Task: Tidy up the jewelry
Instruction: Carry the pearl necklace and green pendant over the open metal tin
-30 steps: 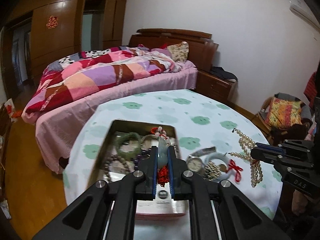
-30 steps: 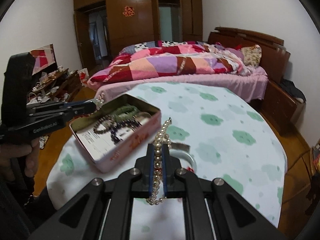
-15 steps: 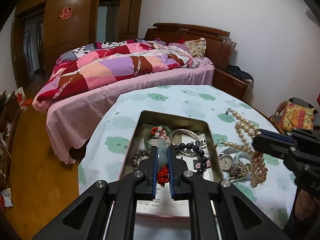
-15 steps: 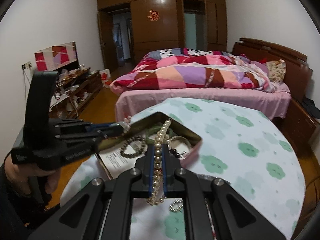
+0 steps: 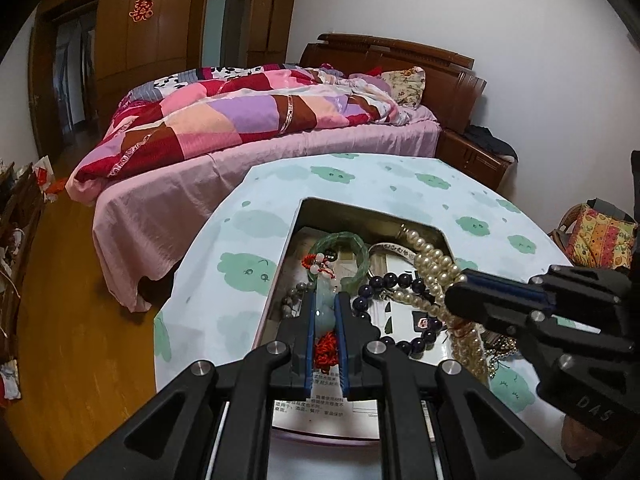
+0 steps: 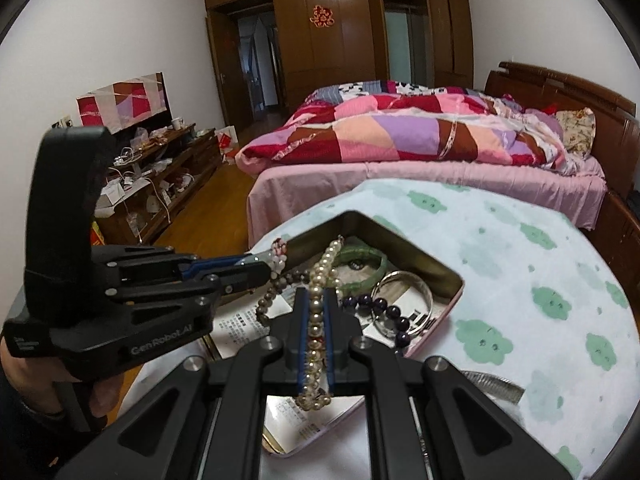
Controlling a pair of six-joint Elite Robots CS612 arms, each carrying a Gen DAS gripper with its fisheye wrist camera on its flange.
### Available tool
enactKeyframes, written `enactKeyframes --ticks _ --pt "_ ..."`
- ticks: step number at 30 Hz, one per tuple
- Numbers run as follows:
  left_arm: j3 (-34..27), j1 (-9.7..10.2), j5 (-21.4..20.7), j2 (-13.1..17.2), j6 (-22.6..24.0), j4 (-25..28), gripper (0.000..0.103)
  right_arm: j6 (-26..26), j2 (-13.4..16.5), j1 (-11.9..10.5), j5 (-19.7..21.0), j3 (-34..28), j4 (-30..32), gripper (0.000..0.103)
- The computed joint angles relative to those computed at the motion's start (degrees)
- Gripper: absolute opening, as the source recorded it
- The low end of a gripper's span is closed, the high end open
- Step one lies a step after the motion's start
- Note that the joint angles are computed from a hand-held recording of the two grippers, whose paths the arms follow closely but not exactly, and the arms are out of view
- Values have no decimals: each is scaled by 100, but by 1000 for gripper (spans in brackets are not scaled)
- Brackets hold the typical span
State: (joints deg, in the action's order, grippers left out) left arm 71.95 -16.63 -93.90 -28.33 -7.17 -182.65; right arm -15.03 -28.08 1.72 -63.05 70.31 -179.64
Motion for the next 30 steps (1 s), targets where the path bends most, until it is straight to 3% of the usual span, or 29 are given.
enactKeyframes --ticks 30 --pt "-156 13 -36 110 -16 385 8 -232 53 55 -291 -34 552 9"
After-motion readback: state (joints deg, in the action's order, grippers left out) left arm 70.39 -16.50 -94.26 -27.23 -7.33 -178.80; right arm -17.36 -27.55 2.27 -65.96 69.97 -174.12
